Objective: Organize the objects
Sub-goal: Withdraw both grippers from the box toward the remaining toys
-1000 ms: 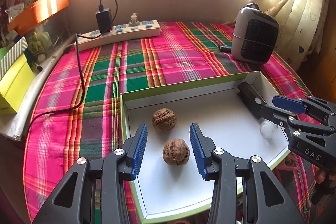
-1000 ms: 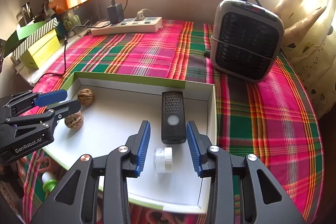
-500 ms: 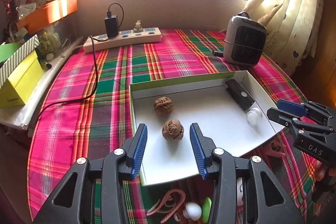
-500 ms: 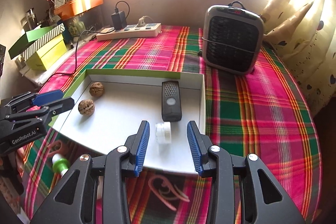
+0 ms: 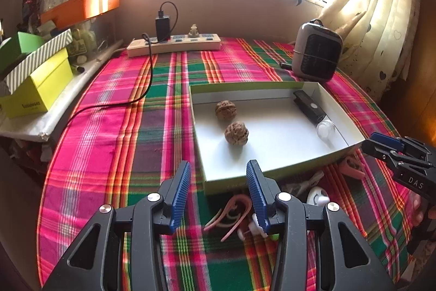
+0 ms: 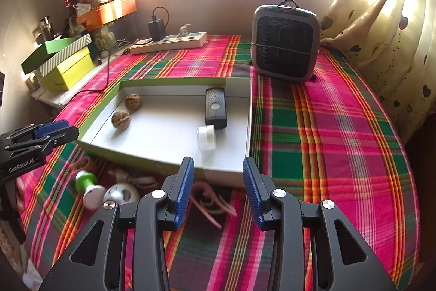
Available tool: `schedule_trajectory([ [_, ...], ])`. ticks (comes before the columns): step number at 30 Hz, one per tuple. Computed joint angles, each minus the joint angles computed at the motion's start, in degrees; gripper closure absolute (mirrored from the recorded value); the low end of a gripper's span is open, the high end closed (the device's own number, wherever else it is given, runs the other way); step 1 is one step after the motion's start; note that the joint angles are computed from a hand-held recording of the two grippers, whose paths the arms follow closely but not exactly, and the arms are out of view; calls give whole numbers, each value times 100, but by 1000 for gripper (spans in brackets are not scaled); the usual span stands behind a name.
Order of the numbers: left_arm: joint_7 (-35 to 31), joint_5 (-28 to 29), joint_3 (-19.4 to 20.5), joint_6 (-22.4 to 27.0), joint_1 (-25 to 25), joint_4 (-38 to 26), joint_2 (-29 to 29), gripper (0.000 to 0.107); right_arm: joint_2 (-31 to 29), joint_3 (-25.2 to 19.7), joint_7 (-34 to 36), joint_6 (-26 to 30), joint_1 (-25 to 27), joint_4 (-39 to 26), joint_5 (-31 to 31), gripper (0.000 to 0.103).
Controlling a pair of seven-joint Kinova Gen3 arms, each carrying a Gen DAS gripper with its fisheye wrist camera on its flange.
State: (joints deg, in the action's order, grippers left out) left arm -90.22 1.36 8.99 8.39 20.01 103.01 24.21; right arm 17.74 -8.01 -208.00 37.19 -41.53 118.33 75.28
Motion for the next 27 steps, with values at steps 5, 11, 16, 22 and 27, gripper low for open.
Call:
schedule_trajectory([
  [5,-97,150,390,-166,-409,300,-73,66,-45,-56,-311,-15,-39,223,170,64],
  [11,-434,327,1062,-201,-1075,553,-76,66,-94,-163,-540,-144,25,422,386,60],
  [16,-660,433,1360,-250,-1356,669,-37,65,-47,-223,-665,-187,56,473,492,60],
  [22,-903,520,1511,-171,-1474,656,73,64,5,-245,-571,-236,50,463,472,60],
  [27,-1031,605,1547,-167,-1512,646,110,64,52,-221,-418,-302,71,422,395,59],
])
